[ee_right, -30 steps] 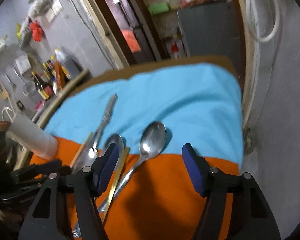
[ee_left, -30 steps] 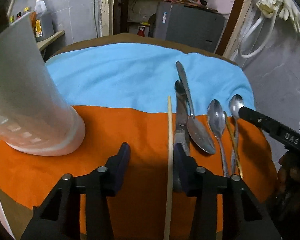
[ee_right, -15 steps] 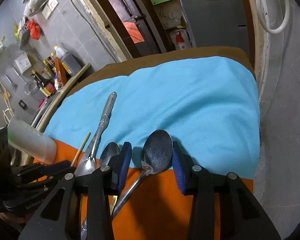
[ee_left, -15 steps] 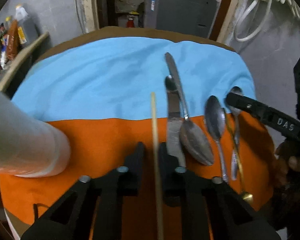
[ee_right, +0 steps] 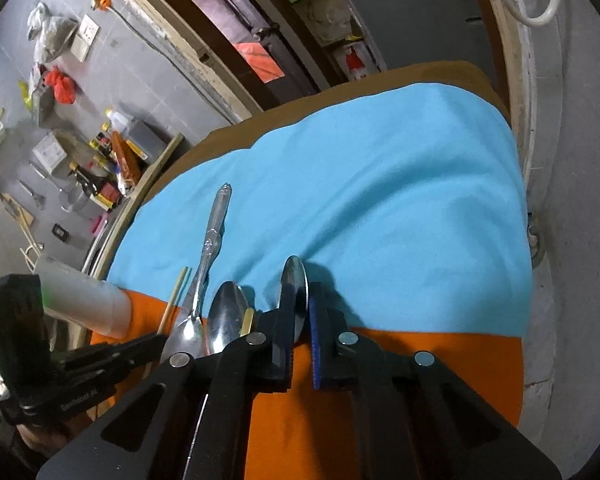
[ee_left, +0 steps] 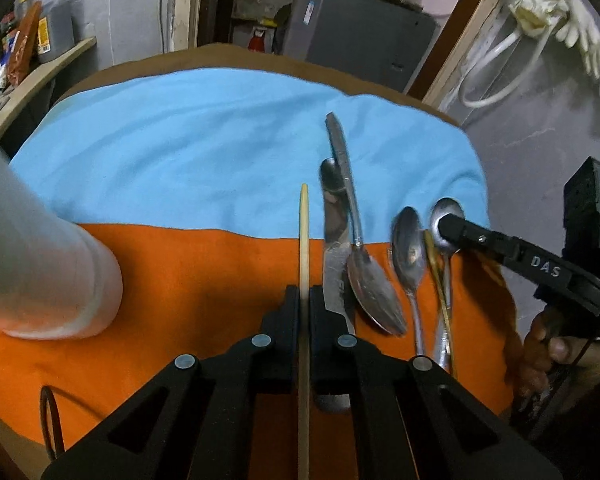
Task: Organize utensils
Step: 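Lift the chopstick with the left gripper and carry it over the caddy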
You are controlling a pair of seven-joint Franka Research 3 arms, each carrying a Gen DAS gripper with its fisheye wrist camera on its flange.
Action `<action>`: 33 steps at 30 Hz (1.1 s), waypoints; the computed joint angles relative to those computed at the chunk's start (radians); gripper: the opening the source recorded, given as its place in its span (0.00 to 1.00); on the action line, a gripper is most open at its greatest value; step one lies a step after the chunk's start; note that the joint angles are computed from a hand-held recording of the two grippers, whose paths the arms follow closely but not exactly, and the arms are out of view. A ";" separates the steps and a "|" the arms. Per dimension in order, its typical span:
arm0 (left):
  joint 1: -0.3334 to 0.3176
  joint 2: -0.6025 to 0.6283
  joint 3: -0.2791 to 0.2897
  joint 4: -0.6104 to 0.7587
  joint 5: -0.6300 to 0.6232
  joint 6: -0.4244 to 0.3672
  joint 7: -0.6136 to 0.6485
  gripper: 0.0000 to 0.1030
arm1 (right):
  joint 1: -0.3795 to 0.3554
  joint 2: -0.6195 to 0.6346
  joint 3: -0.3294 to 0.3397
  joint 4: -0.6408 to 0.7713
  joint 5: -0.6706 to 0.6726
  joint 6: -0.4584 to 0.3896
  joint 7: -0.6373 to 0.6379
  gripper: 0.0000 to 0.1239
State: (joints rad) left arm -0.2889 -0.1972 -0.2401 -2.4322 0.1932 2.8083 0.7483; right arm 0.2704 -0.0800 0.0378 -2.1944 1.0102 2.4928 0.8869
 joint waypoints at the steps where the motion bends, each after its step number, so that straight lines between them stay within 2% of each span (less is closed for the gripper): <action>1: -0.001 -0.013 -0.001 -0.018 0.001 0.035 -0.005 0.02 | 0.002 -0.013 0.002 -0.013 0.008 0.011 -0.003 0.02; 6: 0.035 -0.094 -0.038 -0.102 0.085 0.195 -0.082 0.02 | 0.037 -0.126 0.016 -0.115 0.016 0.136 -0.028 0.01; 8: 0.088 -0.134 -0.092 -0.122 0.157 0.224 -0.137 0.02 | 0.059 -0.173 0.019 -0.156 0.014 0.198 -0.030 0.01; 10: 0.118 -0.161 -0.120 -0.135 0.202 0.260 -0.171 0.02 | 0.083 -0.225 0.029 -0.202 -0.002 0.281 -0.025 0.01; 12: 0.177 -0.155 -0.185 -0.111 0.258 0.275 -0.225 0.02 | 0.108 -0.271 0.043 -0.245 -0.030 0.375 -0.017 0.01; 15: 0.243 -0.164 -0.249 -0.099 0.325 0.324 -0.290 0.02 | 0.143 -0.327 0.054 -0.299 -0.062 0.495 0.004 0.01; 19: 0.275 -0.225 -0.279 -0.122 0.345 0.384 -0.320 0.02 | 0.184 -0.379 0.059 -0.345 -0.096 0.612 0.059 0.01; 22: 0.260 -0.261 -0.270 -0.131 0.334 0.403 -0.300 0.02 | 0.181 -0.403 0.084 -0.364 -0.138 0.675 0.116 0.01; 25: 0.218 -0.300 -0.236 -0.146 0.309 0.426 -0.268 0.02 | 0.157 -0.428 0.128 -0.375 -0.178 0.728 0.175 0.01; 29: 0.165 -0.361 -0.178 -0.169 0.266 0.451 -0.222 0.02 | 0.128 -0.449 0.179 -0.364 -0.224 0.776 0.247 0.01; 33: 0.131 -0.429 -0.119 -0.189 0.233 0.443 -0.169 0.02 | 0.129 -0.449 0.208 -0.339 -0.272 0.833 0.301 0.01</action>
